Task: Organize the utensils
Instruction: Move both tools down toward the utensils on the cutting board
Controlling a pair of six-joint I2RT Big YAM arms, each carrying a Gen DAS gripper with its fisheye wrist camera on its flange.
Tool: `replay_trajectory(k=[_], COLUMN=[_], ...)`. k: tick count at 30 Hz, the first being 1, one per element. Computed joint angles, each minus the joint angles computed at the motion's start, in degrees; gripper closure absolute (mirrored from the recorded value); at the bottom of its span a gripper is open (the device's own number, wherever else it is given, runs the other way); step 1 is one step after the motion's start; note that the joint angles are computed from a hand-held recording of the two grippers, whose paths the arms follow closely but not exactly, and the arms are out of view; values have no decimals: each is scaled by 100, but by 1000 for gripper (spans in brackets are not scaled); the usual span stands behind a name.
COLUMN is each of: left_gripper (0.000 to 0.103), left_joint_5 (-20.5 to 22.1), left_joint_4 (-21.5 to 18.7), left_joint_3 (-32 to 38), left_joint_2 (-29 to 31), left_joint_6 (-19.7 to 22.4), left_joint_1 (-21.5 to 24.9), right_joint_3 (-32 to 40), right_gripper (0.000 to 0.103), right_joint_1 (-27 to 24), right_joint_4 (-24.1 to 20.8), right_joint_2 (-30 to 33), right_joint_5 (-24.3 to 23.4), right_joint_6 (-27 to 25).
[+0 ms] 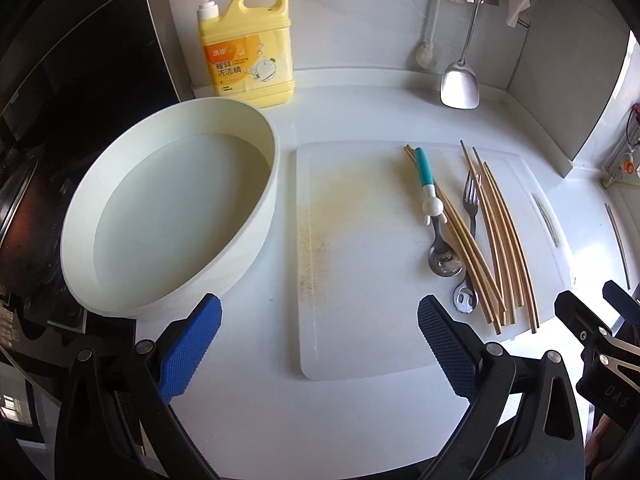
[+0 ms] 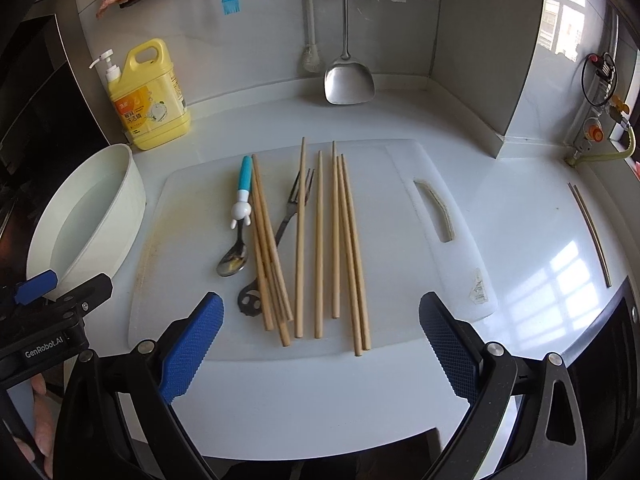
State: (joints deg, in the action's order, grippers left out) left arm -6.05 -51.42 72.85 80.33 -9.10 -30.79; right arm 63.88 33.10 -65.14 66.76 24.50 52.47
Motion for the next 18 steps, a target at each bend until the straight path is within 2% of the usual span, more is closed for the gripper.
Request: replay_trajectory(k=[3,5,8,10,13,18], left_gripper=[6,6,6,6,6,6], left_joint_5=[-25,-98,-272,-432,-670,-544], left_joint_4=[209,426,603,721,752,1094], left_joint_3=[27,24,69,68,158,200], left_joint_2=[142,231,367,433,598,835], left_joint_6=[-220,-379,-580,-686,-807,-1016], left_joint_1=[-167,-284,-445,-544,-645,-652], right_joint_3=[-267,-499,-867,-1013,-1145,-1226], right_gripper=[9,9,9,9,9,9], right_joint_1=[-261,-452,-874,-1080,-1266,-1547], right_joint_4=[195,492,1087,1325,1565,1849], right_joint_2=[-168,-292,-466,-515,-523,-381], right_joint_5=[-123,-194,-735,-838,-816,-946], right_joint_6=[-291,-630,-1354,-1658,-1915,-2183])
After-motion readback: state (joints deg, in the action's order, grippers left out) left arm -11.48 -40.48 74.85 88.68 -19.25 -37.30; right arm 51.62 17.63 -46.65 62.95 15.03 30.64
